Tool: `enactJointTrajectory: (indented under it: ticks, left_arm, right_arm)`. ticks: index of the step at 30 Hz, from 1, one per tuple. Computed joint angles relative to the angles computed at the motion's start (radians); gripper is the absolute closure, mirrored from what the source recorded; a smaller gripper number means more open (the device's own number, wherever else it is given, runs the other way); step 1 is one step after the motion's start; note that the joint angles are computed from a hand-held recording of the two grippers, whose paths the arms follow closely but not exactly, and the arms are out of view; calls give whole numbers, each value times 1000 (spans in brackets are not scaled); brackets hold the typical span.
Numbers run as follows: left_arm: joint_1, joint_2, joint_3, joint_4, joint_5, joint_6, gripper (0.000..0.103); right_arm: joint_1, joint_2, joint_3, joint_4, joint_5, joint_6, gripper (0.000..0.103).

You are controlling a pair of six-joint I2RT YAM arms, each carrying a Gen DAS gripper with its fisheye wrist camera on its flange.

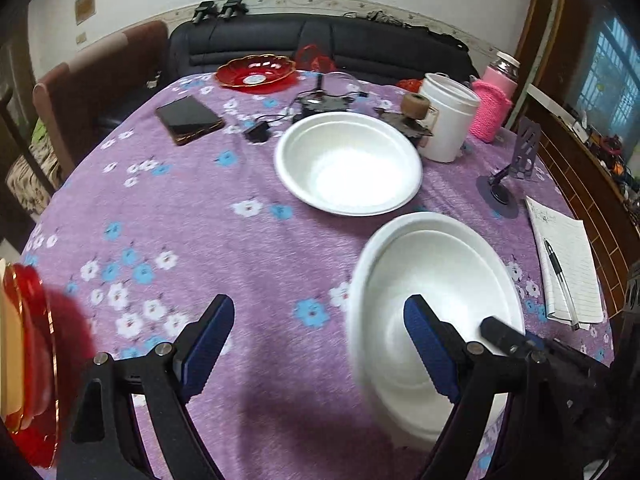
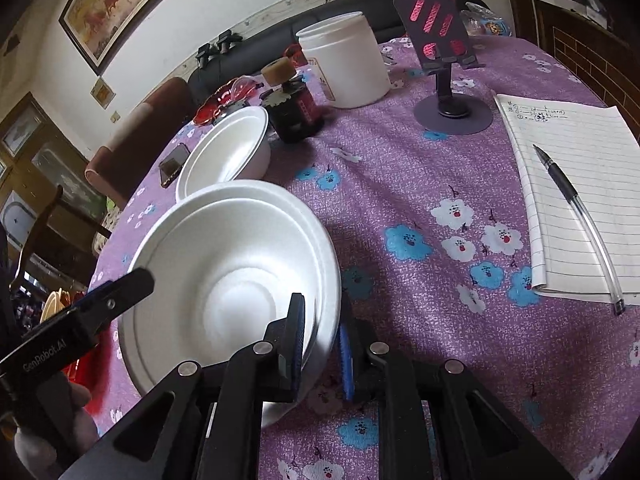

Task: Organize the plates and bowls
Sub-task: 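Lift and carry the white plate with the right tool toward the red stack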

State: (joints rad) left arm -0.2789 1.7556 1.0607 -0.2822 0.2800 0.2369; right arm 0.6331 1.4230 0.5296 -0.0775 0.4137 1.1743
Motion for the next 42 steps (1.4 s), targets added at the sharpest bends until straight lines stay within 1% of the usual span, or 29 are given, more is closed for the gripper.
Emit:
enactJointTrajectory:
  ticks: [3,4,5,6,7,8,9,11,14,17,20,26,31,33,36,39,42]
  left_arm:
    - [-26,25,13,-6,-3,4,17]
    - [-30,29,15,-8,-2,7,22]
    - [-33,29,14,-10,0,14,42]
    - [-37,31,16,-20,-3,28,56]
    - [-42,36,20,-32,-9,39,77]
    - [-46,35,14,-26,-32,42,80]
    - [-42,31,8,-20,-31,44,81]
    - [-28,17,-3,-15,-31,48,88]
    - [5,-34,-35,-7,-17,59,88]
    - [44,-117,-89,10,-9,88,88]
    - [100,-194,-128,4,17,110,88]
    - [253,-326,-173,-40,103,176,88]
    - [385,-386,-174,-78,192,238,88]
    - [444,-392,-157,-108,238,265,88]
    - [523,-390,-130,-140,299,290,88]
    - [598,-378,-103,-147,352,300,87]
    - [674,-338,-50,-179,411,315,85]
  right_arm:
    - [15,26,25,-18,17,-5,87]
    - [24,33,38,-34,31,-5,87]
    - [30,35,42,-39,38,-4,87]
    - [33,36,45,-41,41,-7,87]
    - [37,38,49,-42,46,-10,87]
    - [41,42,56,-54,53,-5,85]
    - [44,46,59,-54,53,-9,85]
    - [52,51,65,-61,61,-7,86]
    - [72,40,56,-20,69,-19,86]
    - [102,47,67,4,88,-34,86]
    - [135,62,86,40,99,-56,86]
    - [220,119,165,72,128,-81,86]
    - [309,198,308,-1,193,-70,85]
    - [329,215,345,-16,206,-59,85]
    - [362,259,428,-62,231,-47,85]
    - [380,316,542,-130,238,-64,85]
    - [389,371,658,-200,245,-93,85]
